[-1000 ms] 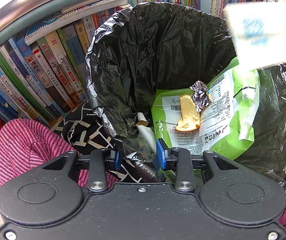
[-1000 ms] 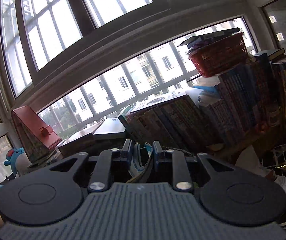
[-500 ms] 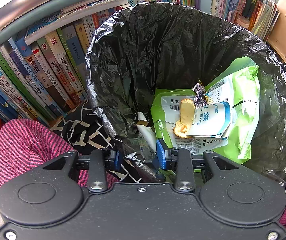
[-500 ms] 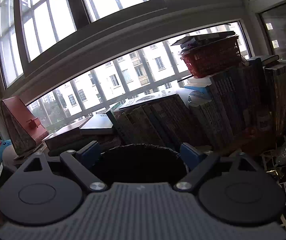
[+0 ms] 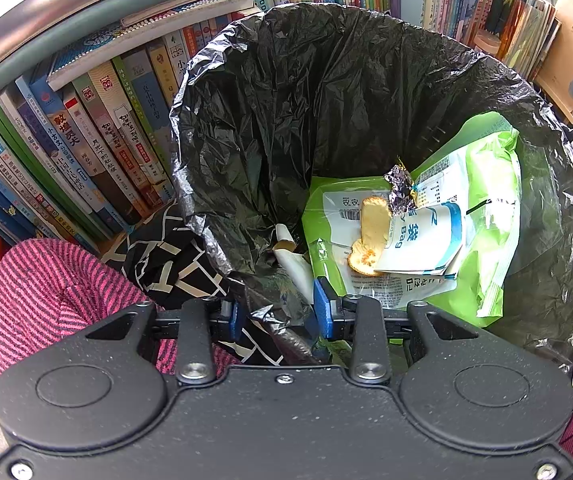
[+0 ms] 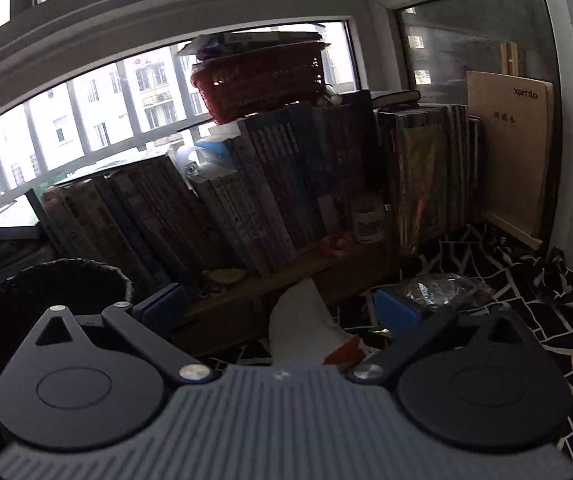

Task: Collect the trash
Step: 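Move the right tool back to the pile of trash, then grasp the brown crumpled paper with the right tool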

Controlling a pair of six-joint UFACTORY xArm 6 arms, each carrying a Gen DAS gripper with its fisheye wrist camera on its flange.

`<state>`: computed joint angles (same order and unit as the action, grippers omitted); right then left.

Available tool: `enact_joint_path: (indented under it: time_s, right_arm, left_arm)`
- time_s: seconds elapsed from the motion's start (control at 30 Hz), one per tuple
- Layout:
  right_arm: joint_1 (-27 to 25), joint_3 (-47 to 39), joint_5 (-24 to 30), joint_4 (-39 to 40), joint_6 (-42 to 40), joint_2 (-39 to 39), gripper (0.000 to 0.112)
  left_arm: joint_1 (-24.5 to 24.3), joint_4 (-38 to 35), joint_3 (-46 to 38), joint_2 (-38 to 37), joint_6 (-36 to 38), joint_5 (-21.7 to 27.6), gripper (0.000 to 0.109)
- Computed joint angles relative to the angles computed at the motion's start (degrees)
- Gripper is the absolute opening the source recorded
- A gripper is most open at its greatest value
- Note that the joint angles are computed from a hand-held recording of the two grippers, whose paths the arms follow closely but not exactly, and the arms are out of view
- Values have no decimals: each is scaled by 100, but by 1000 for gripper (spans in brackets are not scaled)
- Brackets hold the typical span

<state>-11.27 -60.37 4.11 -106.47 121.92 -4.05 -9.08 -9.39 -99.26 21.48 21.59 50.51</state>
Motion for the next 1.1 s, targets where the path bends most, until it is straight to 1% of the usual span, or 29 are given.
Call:
enact_joint_path:
  time_s: [0.1, 0.17, 0.27, 0.3, 0.37, 0.43, 0.47, 0.53, 0.57, 0.63, 0.7, 0.77, 0.8, 0.83, 0.9, 0.97, 1.0, 1.03, 1.07, 1.1]
  right_arm:
    - [-332, 148, 111, 991, -1128, 228, 103]
    - [-546, 280, 147, 1838, -2079, 354, 103]
    - [-768, 472, 372, 3174, -3424, 519, 101]
    - [-827, 517, 447, 3455, -3645, 565, 100]
    - [-936, 612, 598, 3711, -3672, 645, 97]
    - [-1046, 722, 584, 4034, -3641, 752, 86]
    - [-1096, 776, 542, 4121, -3571, 803, 83]
    - [-1132, 839, 421, 4413, -3582, 927, 72]
    - [-1134, 847, 336, 4413, -3544, 988, 70]
    - [-1047, 788, 307, 4131, -3430, 1111, 66]
    - [-931, 633, 244, 3513, -3172, 1274, 65]
    - [-780, 432, 167, 2730, -2690, 1432, 65]
    - [-711, 319, 122, 2481, -2515, 1537, 66]
    - [-638, 226, 103, 2471, -2580, 1644, 67]
    - [-478, 54, 168, 2791, -3107, 1856, 69]
    - [-324, -23, 355, 3228, -3633, 1976, 69]
    - [-265, -24, 458, 3303, -3670, 1980, 52]
    - [-216, -6, 572, 3337, -3627, 1953, 39]
    - [-204, -3, 650, 3325, -3535, 1940, 31]
    - [-204, 21, 700, 3278, -3376, 1905, 18]
  left_arm:
    - [-1, 8, -10, 7, -5, 6, 32]
    - [-4, 18, -5, 4, -4, 4, 32]
    - [-10, 50, -8, 9, -22, 2, 32]
    - [-18, 76, -9, 14, -38, -2, 32]
    - [-33, 118, -3, 12, -68, -11, 32]
    - [-37, 147, -9, 20, -87, -6, 32]
    - [-39, 158, -17, 26, -95, 0, 32]
    - [-44, 178, -38, 43, -107, 13, 32]
    - [-47, 185, -46, 49, -112, 20, 32]
    - [-51, 205, -53, 53, -122, 30, 32]
    - [-56, 218, -54, 52, -136, 36, 32]
    - [-53, 220, -63, 57, -152, 49, 32]
    - [-54, 227, -77, 64, -159, 64, 31]
    - [-53, 233, -85, 68, -162, 75, 31]
    - [-56, 249, -89, 67, -165, 85, 31]
    - [-55, 255, -107, 78, -177, 101, 31]
    - [-55, 258, -120, 84, -186, 113, 31]
    - [-56, 259, -132, 90, -196, 125, 31]
    - [-57, 262, -143, 96, -203, 134, 31]
    - [-56, 264, -152, 100, -206, 143, 31]
